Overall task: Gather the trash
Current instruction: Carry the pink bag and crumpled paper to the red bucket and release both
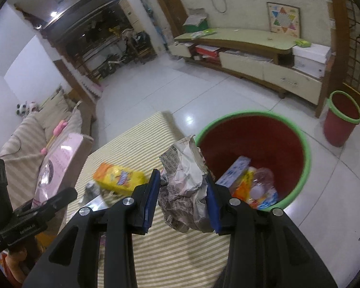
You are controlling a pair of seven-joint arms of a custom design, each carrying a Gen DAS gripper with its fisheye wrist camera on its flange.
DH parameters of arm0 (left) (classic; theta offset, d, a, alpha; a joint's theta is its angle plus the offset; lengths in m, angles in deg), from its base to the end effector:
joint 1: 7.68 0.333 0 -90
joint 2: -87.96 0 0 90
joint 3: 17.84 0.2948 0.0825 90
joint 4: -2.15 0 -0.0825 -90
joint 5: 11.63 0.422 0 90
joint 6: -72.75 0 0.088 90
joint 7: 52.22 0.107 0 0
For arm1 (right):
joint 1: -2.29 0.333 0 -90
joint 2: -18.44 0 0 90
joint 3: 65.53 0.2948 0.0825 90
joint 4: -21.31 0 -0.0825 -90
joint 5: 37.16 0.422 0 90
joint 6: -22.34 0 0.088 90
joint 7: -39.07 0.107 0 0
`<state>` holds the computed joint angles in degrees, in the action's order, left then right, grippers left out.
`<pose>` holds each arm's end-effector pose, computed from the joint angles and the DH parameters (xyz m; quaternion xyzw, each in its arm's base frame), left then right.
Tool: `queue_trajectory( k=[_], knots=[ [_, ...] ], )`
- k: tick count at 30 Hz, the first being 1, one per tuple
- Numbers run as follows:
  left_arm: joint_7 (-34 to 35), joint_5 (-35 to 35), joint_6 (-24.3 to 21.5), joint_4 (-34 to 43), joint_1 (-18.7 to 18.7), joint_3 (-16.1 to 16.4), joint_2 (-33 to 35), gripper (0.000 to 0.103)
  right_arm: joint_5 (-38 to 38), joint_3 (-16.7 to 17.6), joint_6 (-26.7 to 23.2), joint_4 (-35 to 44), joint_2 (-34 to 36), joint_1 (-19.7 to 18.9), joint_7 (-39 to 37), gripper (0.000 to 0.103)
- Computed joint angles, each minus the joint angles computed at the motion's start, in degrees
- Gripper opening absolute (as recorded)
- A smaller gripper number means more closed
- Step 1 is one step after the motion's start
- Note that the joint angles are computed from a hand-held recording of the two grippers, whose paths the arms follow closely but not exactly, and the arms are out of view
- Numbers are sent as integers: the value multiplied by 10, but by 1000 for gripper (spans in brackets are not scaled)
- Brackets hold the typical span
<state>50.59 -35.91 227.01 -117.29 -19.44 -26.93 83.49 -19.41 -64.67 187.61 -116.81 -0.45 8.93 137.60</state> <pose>0.5756 -0.2067 0.4998 -0.5638 0.7437 -0.3429 0.1072 0.5257 0.0517 0.4913 -0.5507 0.7340 -0.1591 0.3643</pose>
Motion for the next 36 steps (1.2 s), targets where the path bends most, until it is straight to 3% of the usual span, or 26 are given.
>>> queue_trajectory(
  k=[7,15,19,20,23,29,36],
  knots=[
    [15,-20,-25,86,-11,-33,81,69,-17,-14,5,-5,-2,-39,14,37],
    [-10,52,-62,220,-12,-83,205,63,-21,-27,6,-1,18,-66,18,38],
    [-32,98,-73,273,-20,-91,251,62,-17,-36,0,17,42,-66,1,38],
    [-38,105,-74,280,-20,-92,257,63,-12,-41,-4,25,50,-63,-9,42],
    [-24,64,-56,264,5,-114,246,83,-31,-32,-9,37,66,-75,2,75],
    [-17,10,-35,181,29,-110,181,83,-52,-21,4,19,52,-75,23,75],
    [23,-47,-3,47,32,-68,60,85,-34,-11,-6,-2,17,-51,21,75]
  ],
)
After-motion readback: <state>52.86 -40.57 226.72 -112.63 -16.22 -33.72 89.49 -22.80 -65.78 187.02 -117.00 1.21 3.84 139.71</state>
